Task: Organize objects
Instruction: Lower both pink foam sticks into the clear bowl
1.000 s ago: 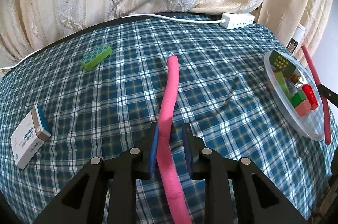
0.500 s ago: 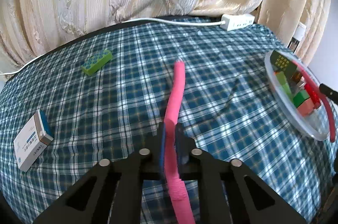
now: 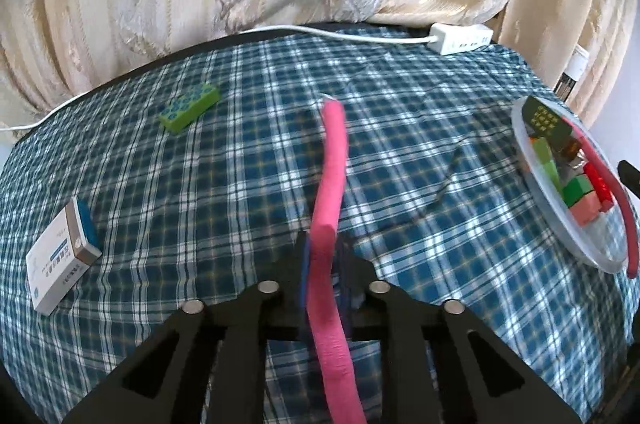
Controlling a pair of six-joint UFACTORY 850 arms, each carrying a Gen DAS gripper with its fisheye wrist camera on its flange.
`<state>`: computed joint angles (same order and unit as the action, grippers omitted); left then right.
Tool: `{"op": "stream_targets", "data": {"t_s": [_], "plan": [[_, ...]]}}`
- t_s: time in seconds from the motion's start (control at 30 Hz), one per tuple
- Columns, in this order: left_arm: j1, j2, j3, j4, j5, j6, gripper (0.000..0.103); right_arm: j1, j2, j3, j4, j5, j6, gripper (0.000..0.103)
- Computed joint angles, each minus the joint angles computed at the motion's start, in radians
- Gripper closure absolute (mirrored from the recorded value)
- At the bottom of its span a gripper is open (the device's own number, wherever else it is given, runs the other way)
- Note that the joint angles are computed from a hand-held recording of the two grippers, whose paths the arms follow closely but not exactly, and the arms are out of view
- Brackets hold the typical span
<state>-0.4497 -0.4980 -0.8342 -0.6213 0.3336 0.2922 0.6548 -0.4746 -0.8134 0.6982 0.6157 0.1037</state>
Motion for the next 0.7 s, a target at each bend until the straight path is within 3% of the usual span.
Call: {"op": "stream_targets", "data": {"t_s": [0.1, 0.27, 0.37, 0.4, 0.7], "plan": [[0.003, -0.005, -0.002, 0.013, -0.008, -0.017, 0.076, -0.001, -0.001, 0.002, -0.014, 0.002, 0.019, 0.075], [0.001, -0.018, -0.006, 0.000, -0.011, 0.002, 0.076, 0.003, 0.002, 0.003, -0.019, 0.009, 0.025, 0.075], [-0.003, -0.018, -0.007, -0.020, -0.007, 0.032, 0.079, 0.006, 0.004, 0.006, -0.022, 0.017, 0.028, 0.075], [-0.005, -0.018, -0.007, -0.036, -0.005, 0.047, 0.088, 0.006, 0.005, 0.007, -0.025, 0.018, 0.029, 0.075], [-0.035, 0.041, 0.009, 0.061, 0.023, -0.035, 0.088, 0.002, 0.013, 0.021, -0.034, 0.037, 0.053, 0.075]]}}
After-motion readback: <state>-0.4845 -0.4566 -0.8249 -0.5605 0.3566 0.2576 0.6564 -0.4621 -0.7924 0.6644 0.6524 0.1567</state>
